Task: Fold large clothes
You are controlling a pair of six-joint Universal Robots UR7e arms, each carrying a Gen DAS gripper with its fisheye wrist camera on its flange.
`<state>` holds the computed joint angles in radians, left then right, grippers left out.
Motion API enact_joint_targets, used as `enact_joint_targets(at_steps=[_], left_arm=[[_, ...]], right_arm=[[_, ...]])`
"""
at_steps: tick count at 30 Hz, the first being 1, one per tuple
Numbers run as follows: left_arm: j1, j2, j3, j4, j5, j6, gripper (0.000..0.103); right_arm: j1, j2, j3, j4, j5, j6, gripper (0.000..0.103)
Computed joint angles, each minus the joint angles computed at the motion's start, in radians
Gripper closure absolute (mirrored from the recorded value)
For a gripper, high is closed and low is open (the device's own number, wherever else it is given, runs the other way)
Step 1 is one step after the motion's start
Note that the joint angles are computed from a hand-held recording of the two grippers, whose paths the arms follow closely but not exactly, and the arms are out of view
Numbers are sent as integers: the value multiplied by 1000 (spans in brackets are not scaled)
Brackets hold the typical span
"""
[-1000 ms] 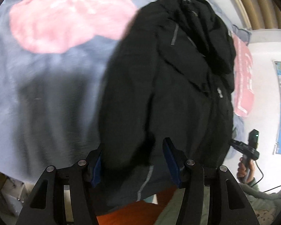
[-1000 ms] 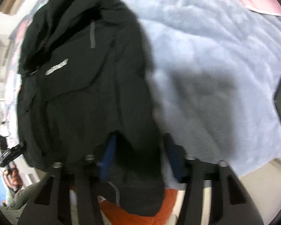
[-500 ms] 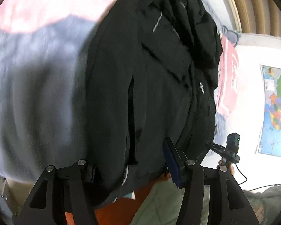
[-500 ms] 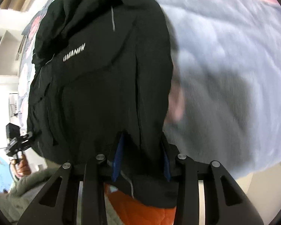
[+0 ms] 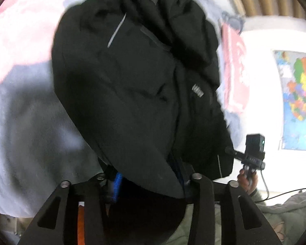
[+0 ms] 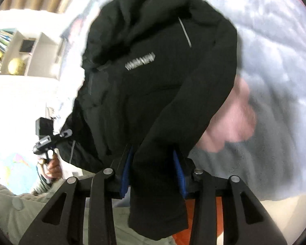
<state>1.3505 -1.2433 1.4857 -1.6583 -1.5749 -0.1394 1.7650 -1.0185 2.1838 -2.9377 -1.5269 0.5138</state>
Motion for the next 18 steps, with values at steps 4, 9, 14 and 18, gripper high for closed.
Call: enact_joint_targets(at_steps=[4,9,14,18], left_arm=[[7,-8,22,52,51,-40,42],[10,-31,42,54,101,-64,50],[-24,-31,22,-25,115,-31,90],[-46,-1,-41,-107,105,-4,90]], right_arm=[[2,8,5,104,-30,18,58],[29,11,2,106,-84,44,67],[52,-26,-13,36,-102,10,82],[48,-54,-67,21,-113,-20,83]])
